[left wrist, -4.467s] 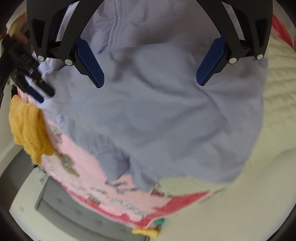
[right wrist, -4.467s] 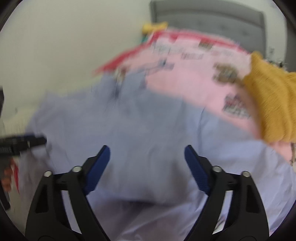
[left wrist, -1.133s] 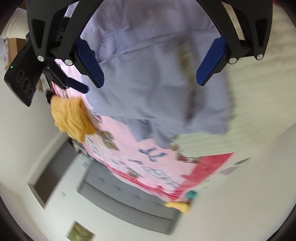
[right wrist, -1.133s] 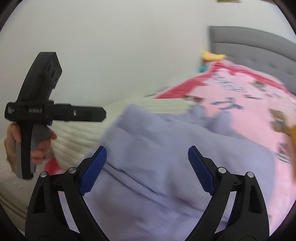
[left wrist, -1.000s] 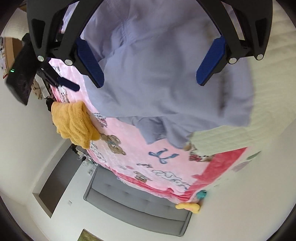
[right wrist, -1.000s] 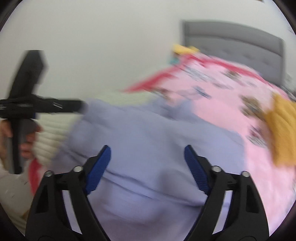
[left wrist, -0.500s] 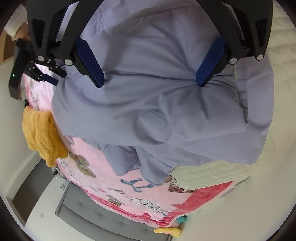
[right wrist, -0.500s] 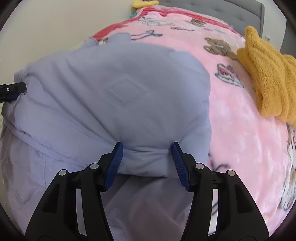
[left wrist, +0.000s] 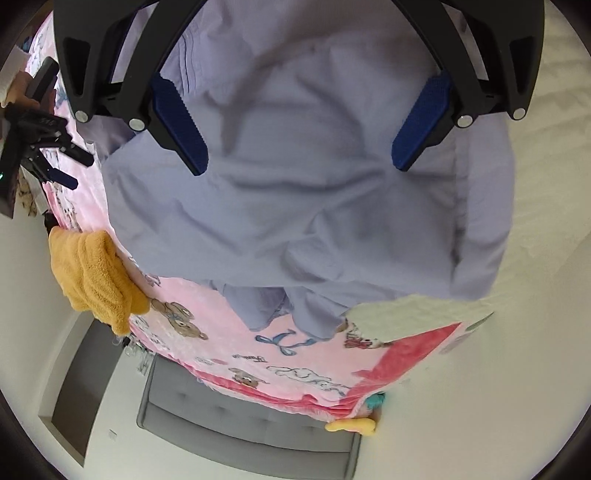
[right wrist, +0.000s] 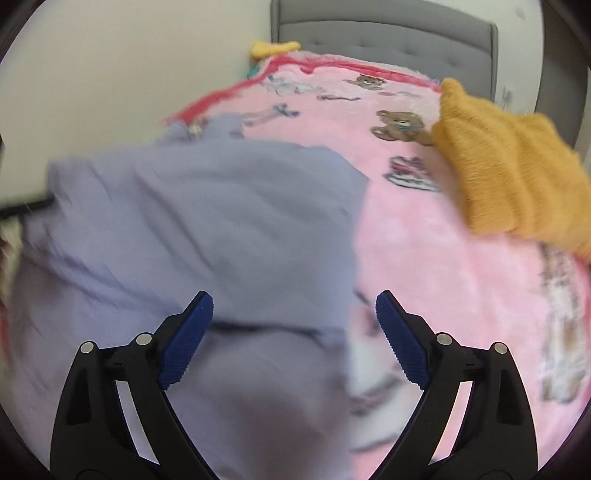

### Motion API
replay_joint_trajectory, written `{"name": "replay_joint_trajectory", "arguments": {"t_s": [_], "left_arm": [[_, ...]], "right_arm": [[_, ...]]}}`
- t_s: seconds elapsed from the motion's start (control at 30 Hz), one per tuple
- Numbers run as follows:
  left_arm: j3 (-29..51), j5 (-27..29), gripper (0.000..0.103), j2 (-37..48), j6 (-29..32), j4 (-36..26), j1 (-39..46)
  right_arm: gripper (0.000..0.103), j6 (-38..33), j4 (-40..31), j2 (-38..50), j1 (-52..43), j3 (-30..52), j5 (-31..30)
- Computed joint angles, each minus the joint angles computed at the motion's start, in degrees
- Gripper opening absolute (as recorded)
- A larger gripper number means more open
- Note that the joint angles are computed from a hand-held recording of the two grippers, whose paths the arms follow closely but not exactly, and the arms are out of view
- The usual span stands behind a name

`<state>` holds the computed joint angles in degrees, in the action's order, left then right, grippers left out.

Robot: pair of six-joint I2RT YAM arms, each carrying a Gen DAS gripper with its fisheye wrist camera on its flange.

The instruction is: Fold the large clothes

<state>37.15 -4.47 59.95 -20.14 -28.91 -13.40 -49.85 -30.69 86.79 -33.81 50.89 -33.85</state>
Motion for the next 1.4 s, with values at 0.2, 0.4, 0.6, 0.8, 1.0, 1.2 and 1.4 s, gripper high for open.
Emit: {"name": "replay_joint_trajectory", "arguments": {"t_s": [0.2,0.4,0.6,0.8,1.0,1.2,1.4], "left_arm": [[0.39,0.17,0.098,5.06,0.95,1.44,0.56],[0.06,2.98,0.098,5.01,-0.96,2.56,2.73],[2.18,-0.75,0.098,8.9,-1.29,1.77,-0.02],[5.04,-2.1,0.098,12.29,-5.44,2.01,-2.56],[6.91,-0.72,0.098,15.48,-10.33,4.57,-5.49],[8.38,-5.21,0.098,21.9,-8.43,6.23,-8.58],[8.04,-6.86,0.098,20.2,-7.98,5.45,-9.61]], "right_arm": [[0.076,-9.81,12.02,1.27,4.13,-6.26,8.03],[0.049,-14.51,28.31,1.55,9.5,-13.21,11.11],[0.009,-14.61,32.42,3.43,10.46,-11.86,14.52],[0.007,-21.29,28.02,-0.59,4.65,-8.98,9.5],[0.007,-27.03,24.05,-2.88,-2.25,-6.52,5.56],[0.012,-26.96,26.33,4.42,-1.13,-6.71,10.78],[0.073,-14.74,15.55,5.08,-5.94,-0.93,4.65]]}}
